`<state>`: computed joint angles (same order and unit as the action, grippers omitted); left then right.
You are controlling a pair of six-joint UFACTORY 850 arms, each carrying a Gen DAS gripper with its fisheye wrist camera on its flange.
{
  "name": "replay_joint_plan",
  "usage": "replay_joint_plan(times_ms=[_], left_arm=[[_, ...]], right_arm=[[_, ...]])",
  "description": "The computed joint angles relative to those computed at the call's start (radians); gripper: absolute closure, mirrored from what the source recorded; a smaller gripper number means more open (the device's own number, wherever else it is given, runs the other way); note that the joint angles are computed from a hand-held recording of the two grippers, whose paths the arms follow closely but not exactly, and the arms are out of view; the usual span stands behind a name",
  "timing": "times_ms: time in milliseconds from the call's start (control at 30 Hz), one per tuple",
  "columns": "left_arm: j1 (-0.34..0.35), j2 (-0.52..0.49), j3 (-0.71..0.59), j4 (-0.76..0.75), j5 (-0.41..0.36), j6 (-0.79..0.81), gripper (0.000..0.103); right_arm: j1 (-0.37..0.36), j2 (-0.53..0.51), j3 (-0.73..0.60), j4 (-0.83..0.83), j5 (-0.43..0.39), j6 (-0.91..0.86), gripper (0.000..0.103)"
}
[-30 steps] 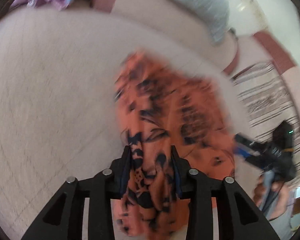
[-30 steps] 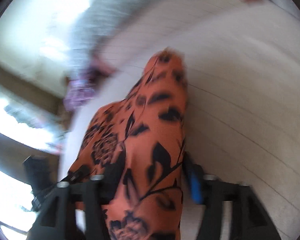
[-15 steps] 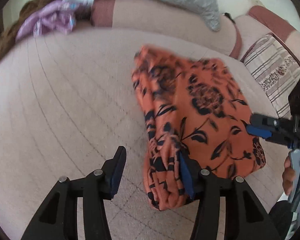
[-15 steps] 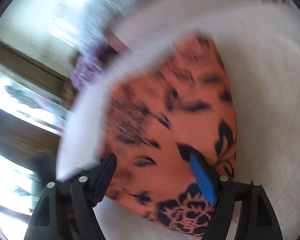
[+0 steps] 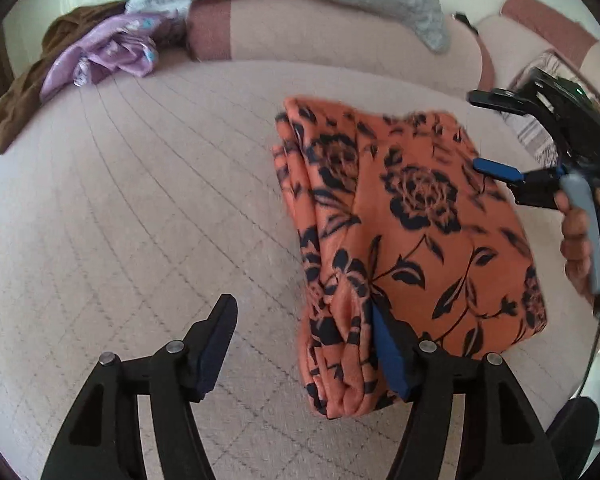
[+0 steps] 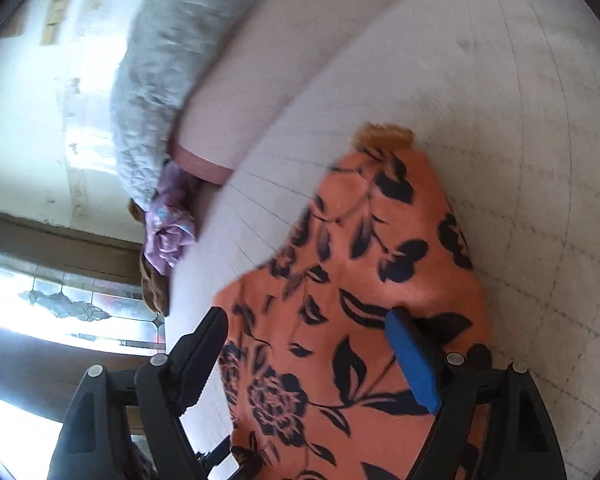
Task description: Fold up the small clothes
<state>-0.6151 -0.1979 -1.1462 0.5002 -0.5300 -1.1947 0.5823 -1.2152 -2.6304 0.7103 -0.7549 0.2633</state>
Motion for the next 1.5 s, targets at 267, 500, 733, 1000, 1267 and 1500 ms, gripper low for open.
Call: replay_joint_plan(times_ms=[267,500,733,1000,1267,1500], left_arm=[[0.015,0.023,0.023,0.004,0.011,-0.066,0.025],[0.075,-0.117,-0.138,-0.095,-0.047,0.067,0.025],[0.062,-0.068,-0.105,-0.041,-0.064,-0.036,0.024],[-0.111,0.075,-0.04,0.297,-0.305,-0.317,0.018],[-0.241,0.167,0.017,0.415,-0.441,-0.483,0.01],[-0.315,0.166,0.008,0.405,-0.514,-0.462,0.01]], right_arm=[[0.032,0.269,0.454,0.103,0.117,-0.216,0.017],[0.077,0.432,0.711,0.119,0.174,-0.354,0.017],[0.069,0.499,0.814,0.256,0.221,-0.428,0.017],[0.182,0.697,1.043,-0.367,0.423,0.008,0.004],[0.283,0.804,1.171,-0.966,0.343,0.543,0.002],[0.368,0.846,1.177,-1.423,0.124,0.937,0.002]])
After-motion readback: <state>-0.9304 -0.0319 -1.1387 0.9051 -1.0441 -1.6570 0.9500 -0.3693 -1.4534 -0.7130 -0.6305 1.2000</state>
